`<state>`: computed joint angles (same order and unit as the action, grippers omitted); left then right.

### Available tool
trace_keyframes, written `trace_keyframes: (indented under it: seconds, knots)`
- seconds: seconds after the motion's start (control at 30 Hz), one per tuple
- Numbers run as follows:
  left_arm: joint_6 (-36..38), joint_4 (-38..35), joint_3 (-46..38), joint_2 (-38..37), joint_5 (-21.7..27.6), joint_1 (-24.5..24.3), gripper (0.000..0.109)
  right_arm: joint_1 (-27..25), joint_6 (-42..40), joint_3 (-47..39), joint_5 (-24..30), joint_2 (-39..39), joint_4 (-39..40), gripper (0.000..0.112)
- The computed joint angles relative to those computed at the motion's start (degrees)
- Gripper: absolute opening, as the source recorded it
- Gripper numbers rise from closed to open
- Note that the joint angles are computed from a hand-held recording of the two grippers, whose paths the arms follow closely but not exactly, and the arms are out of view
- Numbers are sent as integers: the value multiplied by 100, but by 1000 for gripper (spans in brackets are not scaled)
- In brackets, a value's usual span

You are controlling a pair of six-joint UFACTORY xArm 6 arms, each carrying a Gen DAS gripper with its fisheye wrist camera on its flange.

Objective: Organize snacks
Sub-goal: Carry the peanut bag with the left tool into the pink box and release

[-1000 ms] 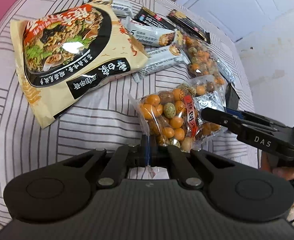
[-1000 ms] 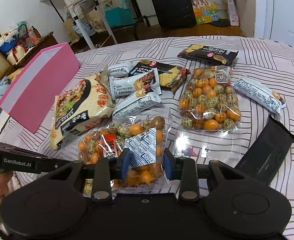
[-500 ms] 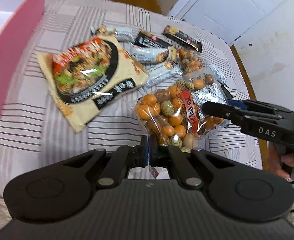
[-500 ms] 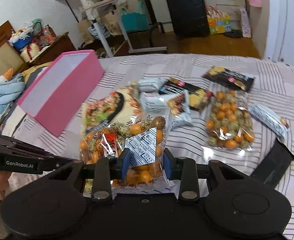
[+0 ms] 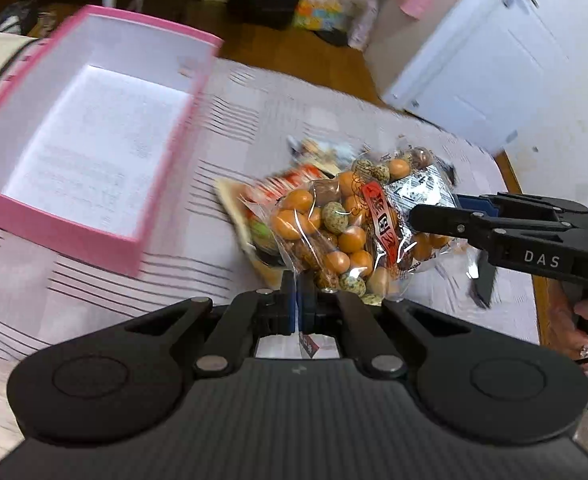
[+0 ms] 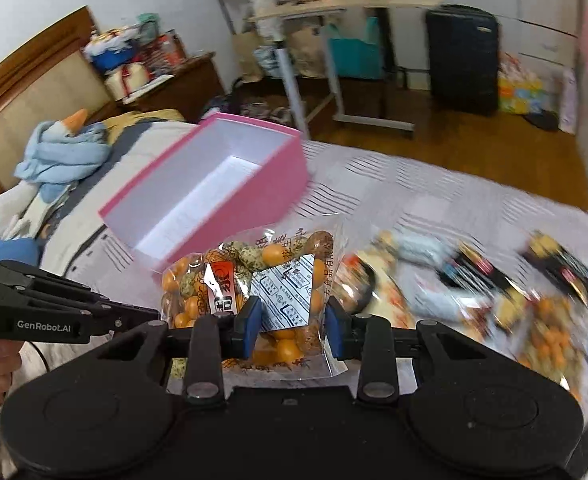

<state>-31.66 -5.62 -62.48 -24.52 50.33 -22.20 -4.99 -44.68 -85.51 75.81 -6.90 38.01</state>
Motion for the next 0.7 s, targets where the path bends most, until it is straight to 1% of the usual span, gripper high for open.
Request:
trace_keyframes:
  seconds: [0.17, 0.37, 0.43, 0.53, 0.63, 0.7]
  knots:
    - [164, 20, 7, -108, 89, 643, 0, 633, 113, -777, -35, 621, -31, 39]
    - [231, 85, -193, 132, 194, 1347, 0, 1288, 191, -1985, 2, 1595, -114, 38]
    - [287, 129, -266, 252, 210, 1502, 0, 1423, 198, -2379, 72, 1901, -118, 37]
    - [413, -13, -277, 394, 167, 1753, 0, 1637, 291, -3121, 212, 2488, -225, 37]
    - [490, -102, -395, 717, 121, 1956, 0, 1811, 488, -3996, 435, 3205, -398, 37]
    - [509, -126, -478, 953, 90, 2056, 0, 1899, 600, -4300, 489, 3500, -486, 37]
